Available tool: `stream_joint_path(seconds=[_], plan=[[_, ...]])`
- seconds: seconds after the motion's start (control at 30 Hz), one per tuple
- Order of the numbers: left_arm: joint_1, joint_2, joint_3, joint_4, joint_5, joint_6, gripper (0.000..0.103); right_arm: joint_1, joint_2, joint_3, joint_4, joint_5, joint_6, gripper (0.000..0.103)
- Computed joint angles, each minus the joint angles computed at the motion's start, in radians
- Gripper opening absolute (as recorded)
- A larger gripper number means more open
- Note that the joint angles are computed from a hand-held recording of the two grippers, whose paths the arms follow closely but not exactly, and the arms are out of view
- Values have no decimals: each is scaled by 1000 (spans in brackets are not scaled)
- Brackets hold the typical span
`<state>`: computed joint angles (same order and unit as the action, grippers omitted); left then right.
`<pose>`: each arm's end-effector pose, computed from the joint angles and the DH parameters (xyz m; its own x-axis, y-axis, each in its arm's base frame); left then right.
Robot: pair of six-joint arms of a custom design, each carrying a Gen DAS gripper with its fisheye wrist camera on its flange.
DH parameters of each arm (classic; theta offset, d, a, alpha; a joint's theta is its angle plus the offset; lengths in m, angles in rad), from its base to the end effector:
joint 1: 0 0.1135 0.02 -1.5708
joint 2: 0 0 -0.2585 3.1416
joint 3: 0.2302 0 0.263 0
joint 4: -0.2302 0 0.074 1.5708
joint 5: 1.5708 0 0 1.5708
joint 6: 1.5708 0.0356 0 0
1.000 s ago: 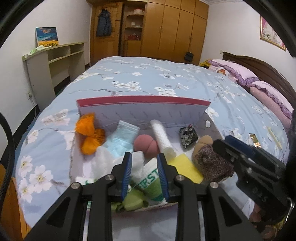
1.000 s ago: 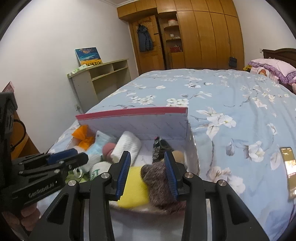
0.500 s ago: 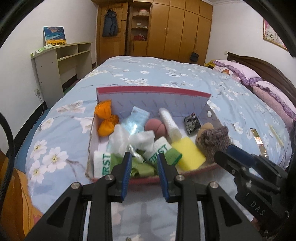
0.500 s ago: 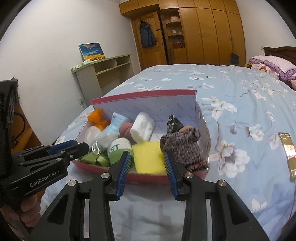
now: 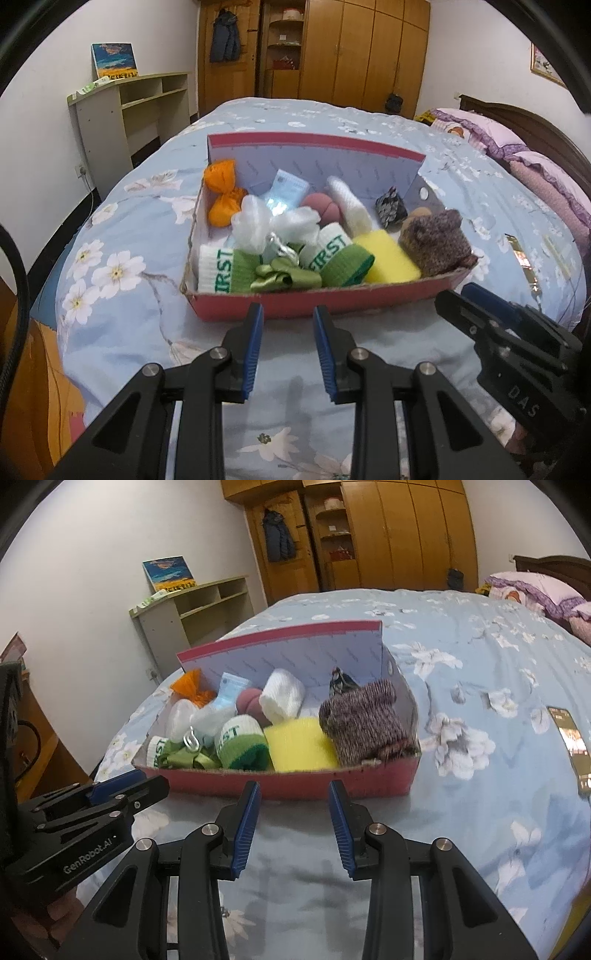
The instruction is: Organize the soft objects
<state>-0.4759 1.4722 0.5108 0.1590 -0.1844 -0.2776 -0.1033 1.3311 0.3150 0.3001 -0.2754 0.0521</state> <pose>0.2395 -0.1161 0.1168 -0.7070 0.0613 -0.7045 0.1491 0.9868 -0.0637 0.2260 -0.0137 0.1075 -0.6574 0.1186 -0.7441 -0.0707 0.9735 0.2175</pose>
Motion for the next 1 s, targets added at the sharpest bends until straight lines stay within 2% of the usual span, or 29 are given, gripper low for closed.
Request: stream_joint_path(seconds=[0.13, 0.47, 1.0], plan=[[-18, 38, -13, 53, -40, -8, 29, 21, 30, -20, 44, 28, 23, 39], [5, 148, 6, 123, -31, -25, 29, 62, 103, -21, 116, 80, 29, 39], [7, 215, 43, 115, -14, -26, 29, 61, 143, -14, 129, 74, 39, 39]])
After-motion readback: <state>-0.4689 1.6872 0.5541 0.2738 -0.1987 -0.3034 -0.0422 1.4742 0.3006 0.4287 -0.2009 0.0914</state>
